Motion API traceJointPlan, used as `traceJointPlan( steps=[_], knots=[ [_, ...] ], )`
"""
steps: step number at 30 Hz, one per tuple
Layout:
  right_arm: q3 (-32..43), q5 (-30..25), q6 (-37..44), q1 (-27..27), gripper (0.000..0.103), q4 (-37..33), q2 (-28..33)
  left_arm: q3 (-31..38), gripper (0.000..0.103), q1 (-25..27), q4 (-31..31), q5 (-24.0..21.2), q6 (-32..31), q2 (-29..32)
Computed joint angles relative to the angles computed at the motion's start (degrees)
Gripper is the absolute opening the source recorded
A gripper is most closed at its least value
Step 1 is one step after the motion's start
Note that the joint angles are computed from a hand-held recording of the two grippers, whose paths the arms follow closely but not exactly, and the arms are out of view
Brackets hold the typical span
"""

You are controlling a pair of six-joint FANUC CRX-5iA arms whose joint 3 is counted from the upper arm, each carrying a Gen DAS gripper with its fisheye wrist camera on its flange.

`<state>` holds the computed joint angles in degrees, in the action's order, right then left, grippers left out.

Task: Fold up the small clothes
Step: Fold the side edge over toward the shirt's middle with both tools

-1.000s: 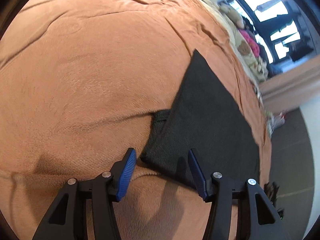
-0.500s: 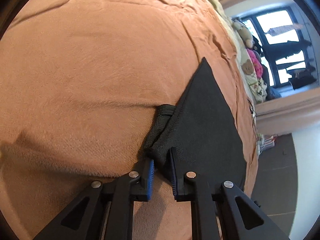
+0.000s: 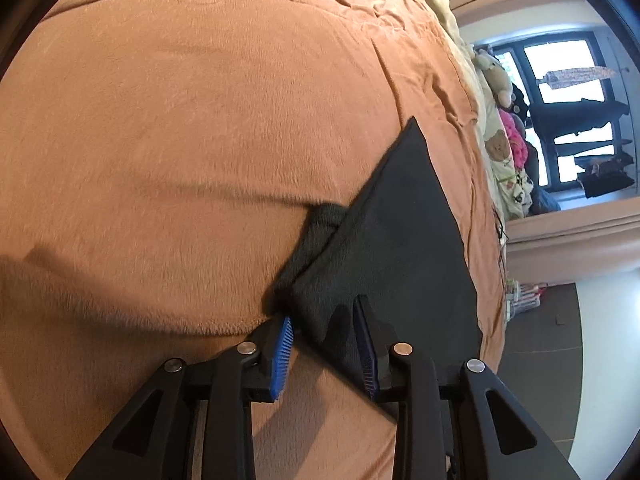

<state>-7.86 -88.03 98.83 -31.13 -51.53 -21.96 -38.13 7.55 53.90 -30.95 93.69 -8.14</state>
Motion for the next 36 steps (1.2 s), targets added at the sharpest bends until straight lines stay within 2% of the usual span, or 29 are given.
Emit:
traceJointPlan(
  steps=[1,2,4,13,21,26,33,36],
  knots=[
    [0.0,0.0,0.0,0.0,0.004,0.1,-0.1,1.3,0.009,0.6,-3.7,-0.7,2.7,0.3],
    [0.0,0.3,0.0,0.2,0.003,0.4,-0.3,2.6,0.005,1.2,-7.4,-1.6,5.0,0.5],
    [0.2,0.7,0.5,0.6,0.000,0.9,-1.1,2.3,0.003,1.2,-7.0,-1.3,4.0,0.0],
    [2.1,-3.5,4.6,-4.4,0.000,-2.5,-4.0,2.3,0.002,2.3,-10.0,-2.6,4.2,-5.2],
    [2.4,-12.5,10.2,-13.3,0.000,-4.7,-5.1,-1.9,0.002,4.8,-10.0,-6.6,3.6,-11.9],
    [2.6,-18.1,13.2,-18.8,0.000,-4.5,-5.4,-4.1,0.002,5.9,-12.4,-9.1,5.5,-15.8],
    [2.8,-25.0,16.3,-25.8,0.000,-4.3,-5.5,-8.3,0.002,8.1,-11.6,-12.1,4.5,-21.5],
    [2.8,-25.3,18.3,-25.6,0.000,-2.0,-6.5,-9.2,0.003,8.2,-11.1,-12.1,3.5,-22.2]
  ],
)
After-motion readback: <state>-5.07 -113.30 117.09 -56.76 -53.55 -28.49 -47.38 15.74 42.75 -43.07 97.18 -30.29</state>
